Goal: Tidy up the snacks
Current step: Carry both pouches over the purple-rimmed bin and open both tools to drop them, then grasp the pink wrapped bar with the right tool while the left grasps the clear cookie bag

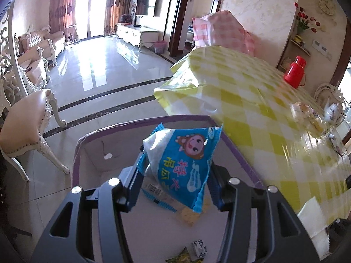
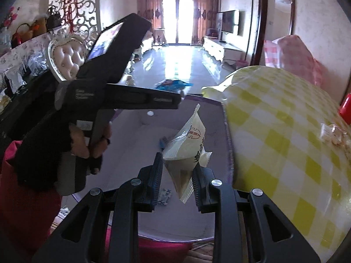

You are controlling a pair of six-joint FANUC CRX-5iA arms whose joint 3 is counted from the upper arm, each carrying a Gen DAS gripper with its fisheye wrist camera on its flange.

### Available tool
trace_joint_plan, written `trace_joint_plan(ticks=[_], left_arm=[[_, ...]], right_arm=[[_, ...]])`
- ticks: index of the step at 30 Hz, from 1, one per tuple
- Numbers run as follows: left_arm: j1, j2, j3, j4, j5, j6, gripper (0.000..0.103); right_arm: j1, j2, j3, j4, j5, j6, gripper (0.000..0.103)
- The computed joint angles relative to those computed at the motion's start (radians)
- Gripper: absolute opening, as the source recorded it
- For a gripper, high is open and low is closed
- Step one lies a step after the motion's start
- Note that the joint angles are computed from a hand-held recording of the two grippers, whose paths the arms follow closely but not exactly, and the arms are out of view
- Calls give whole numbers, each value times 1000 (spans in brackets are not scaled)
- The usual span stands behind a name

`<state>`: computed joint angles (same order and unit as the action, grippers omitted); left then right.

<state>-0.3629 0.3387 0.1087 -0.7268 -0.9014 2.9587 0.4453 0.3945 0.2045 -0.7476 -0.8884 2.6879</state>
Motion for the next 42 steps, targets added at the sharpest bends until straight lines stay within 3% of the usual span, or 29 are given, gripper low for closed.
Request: trace_joint_plan(ticks=[3,4,5,7,11,24,29,32,34,37,40,42], left_arm=[[-1,7,7,-7,-16,35,63],[-4,8,11,-14,-26,44,68],[-15,12,20,-35,-47,61,81],[-33,18,37,-66,-88,85,83],[-46,31,61,-85,-128,92,93],[-65,124,167,-71,-202,9,101],[-74,136,177,-57,-178,-9,101],[-71,153,199,-25,-145,-27,101],[-60,177,244,22,-104,-80,101],[-55,235,345,97,-68,-190,101],[-38,349,507,275,-11,-478,101],[-31,472,689,378,-35,-642,101]], right_arm=[[-8,11,14,-22,-32,5,31],[-14,12,18,-34,-39,4,39],[-27,16,26,-54,-53,3,48],[-47,27,46,-77,-69,-10,54],[-70,33,62,-90,-60,-32,54],[-142,22,53,-121,-7,-3,77],[-184,0,17,-122,64,59,88],[-228,-4,8,-115,110,91,88],[-267,18,31,-97,140,79,88],[-312,80,113,-21,173,-75,88],[-359,171,231,62,188,-258,88],[-397,262,352,117,151,-402,88]])
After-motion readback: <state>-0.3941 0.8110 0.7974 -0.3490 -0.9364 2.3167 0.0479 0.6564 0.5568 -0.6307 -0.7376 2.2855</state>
